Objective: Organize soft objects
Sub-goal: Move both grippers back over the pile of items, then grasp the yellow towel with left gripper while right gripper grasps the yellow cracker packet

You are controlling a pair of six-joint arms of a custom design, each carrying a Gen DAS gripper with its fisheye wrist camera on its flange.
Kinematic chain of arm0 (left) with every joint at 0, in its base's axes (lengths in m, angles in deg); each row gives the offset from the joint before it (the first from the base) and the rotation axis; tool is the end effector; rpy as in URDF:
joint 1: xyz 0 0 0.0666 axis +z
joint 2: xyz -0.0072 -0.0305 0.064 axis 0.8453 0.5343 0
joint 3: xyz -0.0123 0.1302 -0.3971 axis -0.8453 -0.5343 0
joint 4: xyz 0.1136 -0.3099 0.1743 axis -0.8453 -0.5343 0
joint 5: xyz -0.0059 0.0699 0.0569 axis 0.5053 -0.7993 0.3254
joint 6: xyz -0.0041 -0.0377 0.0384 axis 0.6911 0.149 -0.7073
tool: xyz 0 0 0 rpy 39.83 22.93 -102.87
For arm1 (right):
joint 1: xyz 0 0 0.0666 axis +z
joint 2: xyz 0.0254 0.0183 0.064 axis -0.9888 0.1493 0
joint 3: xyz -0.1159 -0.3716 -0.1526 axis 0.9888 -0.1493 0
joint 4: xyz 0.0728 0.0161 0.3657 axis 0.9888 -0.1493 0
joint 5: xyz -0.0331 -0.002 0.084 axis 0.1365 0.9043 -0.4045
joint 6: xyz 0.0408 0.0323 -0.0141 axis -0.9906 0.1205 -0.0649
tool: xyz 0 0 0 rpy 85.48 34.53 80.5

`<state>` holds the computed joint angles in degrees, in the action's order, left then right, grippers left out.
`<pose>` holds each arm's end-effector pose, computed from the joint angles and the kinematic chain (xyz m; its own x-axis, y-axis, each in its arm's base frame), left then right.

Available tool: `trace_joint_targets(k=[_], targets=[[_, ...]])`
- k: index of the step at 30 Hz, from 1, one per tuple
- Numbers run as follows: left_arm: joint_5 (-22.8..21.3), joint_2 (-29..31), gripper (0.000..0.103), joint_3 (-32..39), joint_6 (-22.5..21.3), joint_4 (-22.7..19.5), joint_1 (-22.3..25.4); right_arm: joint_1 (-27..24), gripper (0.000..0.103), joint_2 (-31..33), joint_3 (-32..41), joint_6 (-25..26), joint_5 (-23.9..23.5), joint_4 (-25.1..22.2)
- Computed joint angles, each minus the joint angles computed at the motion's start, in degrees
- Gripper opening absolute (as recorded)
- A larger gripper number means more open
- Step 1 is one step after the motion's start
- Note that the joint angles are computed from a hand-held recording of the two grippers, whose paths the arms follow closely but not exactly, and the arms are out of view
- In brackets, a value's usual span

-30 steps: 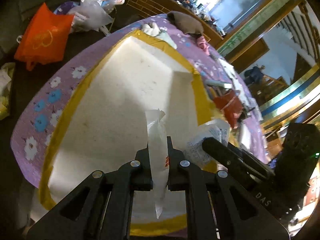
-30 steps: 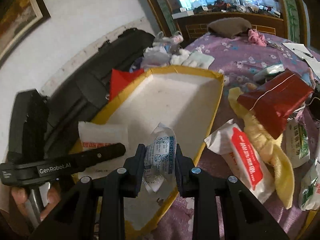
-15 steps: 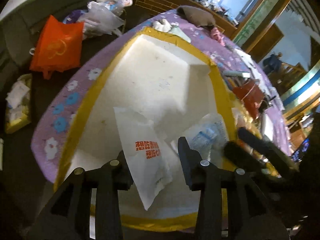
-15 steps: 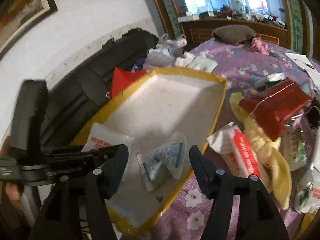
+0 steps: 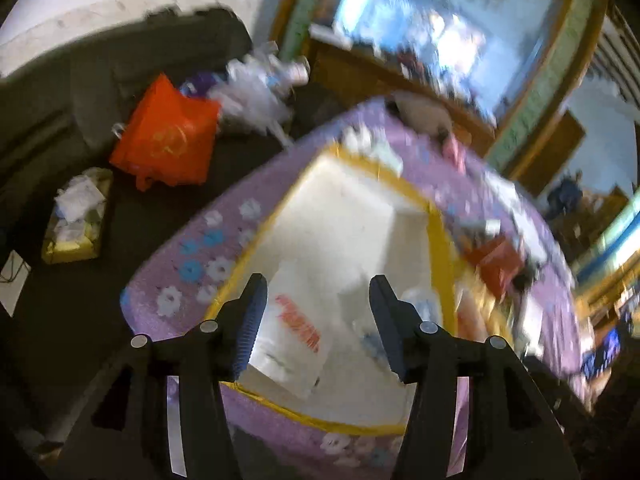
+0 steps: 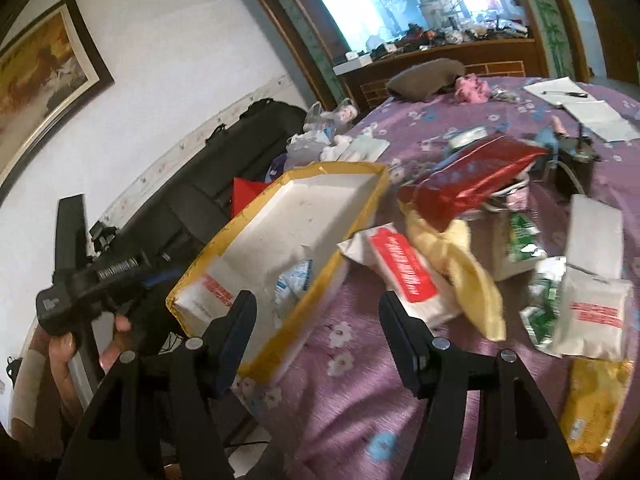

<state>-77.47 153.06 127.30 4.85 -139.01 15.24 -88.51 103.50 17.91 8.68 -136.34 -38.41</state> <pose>0.2868 -0.2347 0.4690 -0.5280 -0.5177 -0.6732 -0.4308 0.8464 -0.3130 0.3817 -0.0203 0.4597 -0.6838 -0.1279 -0.7184 -0.5883 0.6790 0.4391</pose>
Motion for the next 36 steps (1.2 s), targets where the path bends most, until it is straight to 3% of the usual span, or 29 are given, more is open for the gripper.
trace_joint_targets(k=[2,4,5,7,8,10,14,23,27,31,36], targets=[[-3.6,0.9,0.054,1.7,-1.0,0.5,-2.4,-1.8,0.064,-0.3,-0.2,0.0,-0.5,0.5],[-3.4,3.0,0.054,3.9,-5.1,1.5,-4.3,-4.3,0.066,0.1,0.3,1.5,-2.4,-1.5],[-1.7,4.3,0.054,4.5,-9.8,4.7,-5.5,-5.9,0.069,0.3,0.4,2.3,-3.5,-2.6],[2.1,6.4,0.054,5.0,-15.1,9.2,-6.8,-8.1,0.072,0.5,0.3,3.5,-3.8,-3.7],[6.0,8.4,0.054,6.1,-18.1,11.0,-7.4,-9.3,0.072,0.6,0.1,4.3,-3.1,-4.4],[11.0,11.5,0.054,8.5,-20.8,11.3,-7.9,-11.5,0.072,1.0,-0.2,5.8,-2.4,-5.5],[18.6,17.4,0.053,13.9,-20.5,8.1,-8.0,-15.0,0.072,2.0,-0.3,6.0,0.1,-5.9],[24.2,22.3,0.053,19.2,-18.5,4.7,-6.5,-19.5,0.072,4.1,0.9,0.2,8.8,-1.0],[24.4,24.2,0.053,21.6,-18.0,3.0,-5.1,-18.5,0.072,6.1,0.7,0.5,10.4,-2.5],[24.7,25.9,0.053,23.7,-16.9,0.6,-3.4,-16.9,0.071,5.5,-1.3,-1.2,14.0,0.0],[23.8,28.5,0.053,27.7,-16.9,-1.6,-1.8,-15.6,0.058,4.0,-2.9,-1.8,18.2,3.9]])
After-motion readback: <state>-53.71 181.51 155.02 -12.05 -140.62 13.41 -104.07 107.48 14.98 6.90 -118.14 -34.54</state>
